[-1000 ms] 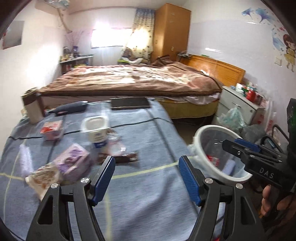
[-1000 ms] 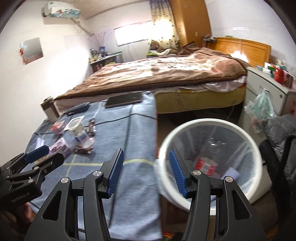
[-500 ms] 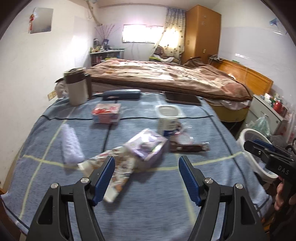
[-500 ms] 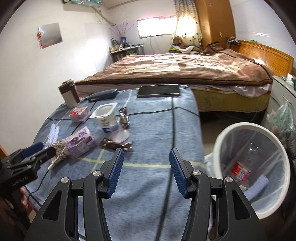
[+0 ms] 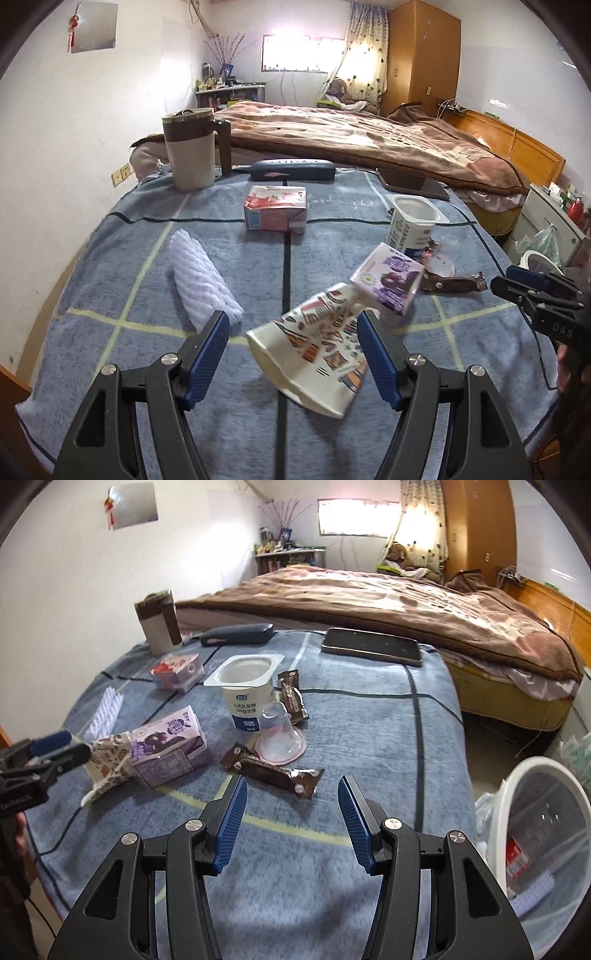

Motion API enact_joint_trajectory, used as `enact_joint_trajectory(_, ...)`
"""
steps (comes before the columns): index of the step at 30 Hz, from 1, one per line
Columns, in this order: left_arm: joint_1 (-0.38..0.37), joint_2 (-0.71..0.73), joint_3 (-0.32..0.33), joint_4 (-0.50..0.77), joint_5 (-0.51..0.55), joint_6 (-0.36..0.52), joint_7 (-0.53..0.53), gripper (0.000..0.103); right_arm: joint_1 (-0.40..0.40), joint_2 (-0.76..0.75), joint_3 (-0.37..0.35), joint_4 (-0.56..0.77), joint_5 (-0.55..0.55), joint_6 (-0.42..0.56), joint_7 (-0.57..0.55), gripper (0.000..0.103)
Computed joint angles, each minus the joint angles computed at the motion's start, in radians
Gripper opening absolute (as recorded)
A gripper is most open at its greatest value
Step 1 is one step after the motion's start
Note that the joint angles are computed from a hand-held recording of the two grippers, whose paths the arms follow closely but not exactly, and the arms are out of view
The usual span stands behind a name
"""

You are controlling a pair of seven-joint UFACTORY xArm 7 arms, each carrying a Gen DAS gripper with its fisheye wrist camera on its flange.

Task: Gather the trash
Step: 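Move left gripper to the printed paper cup while right gripper reaches the brown wrapper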

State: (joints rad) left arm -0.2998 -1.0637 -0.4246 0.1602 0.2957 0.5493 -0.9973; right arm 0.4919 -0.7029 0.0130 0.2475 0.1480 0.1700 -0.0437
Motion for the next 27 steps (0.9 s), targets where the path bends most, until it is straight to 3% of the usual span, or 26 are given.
enact_joint_trajectory(3, -0.001, 0.012, 0.060, -0.020, -0.012, -0.053, 0.038, 0.073, 0.035, 0.055, -0.041, 0.031, 0.009, -0.002, -0.037, 0.054)
enact_joint_trajectory(8, 0.033, 0.052, 0.080, -0.022, -0.016, -0.086, 0.096, 0.073, 0.028, 0.121, -0.023, 0.076, 0.008, -0.007, -0.072, 0.054)
enact_joint_trajectory(14, 0.008, 0.083, 0.113, -0.033, -0.055, -0.128, 0.167, 0.073, 0.122, 0.175, -0.106, 0.104, 0.073, -0.002, -0.196, 0.054)
enact_joint_trajectory(18, -0.012, 0.094, 0.096, -0.032, -0.082, -0.113, 0.172, 0.073, 0.209, 0.165, -0.196, 0.123, 0.189, 0.098, -0.300, 0.054)
enact_joint_trajectory(25, -0.058, 0.088, 0.088, -0.037, -0.106, -0.125, 0.167, 0.073, 0.167, 0.134, -0.125, 0.106, 0.266, 0.133, -0.367, 0.052)
enact_joint_trajectory(27, -0.059, 0.097, 0.093, -0.033, -0.108, -0.129, 0.175, 0.073, 0.112, 0.150, -0.054, 0.107, 0.242, 0.113, -0.337, 0.052)
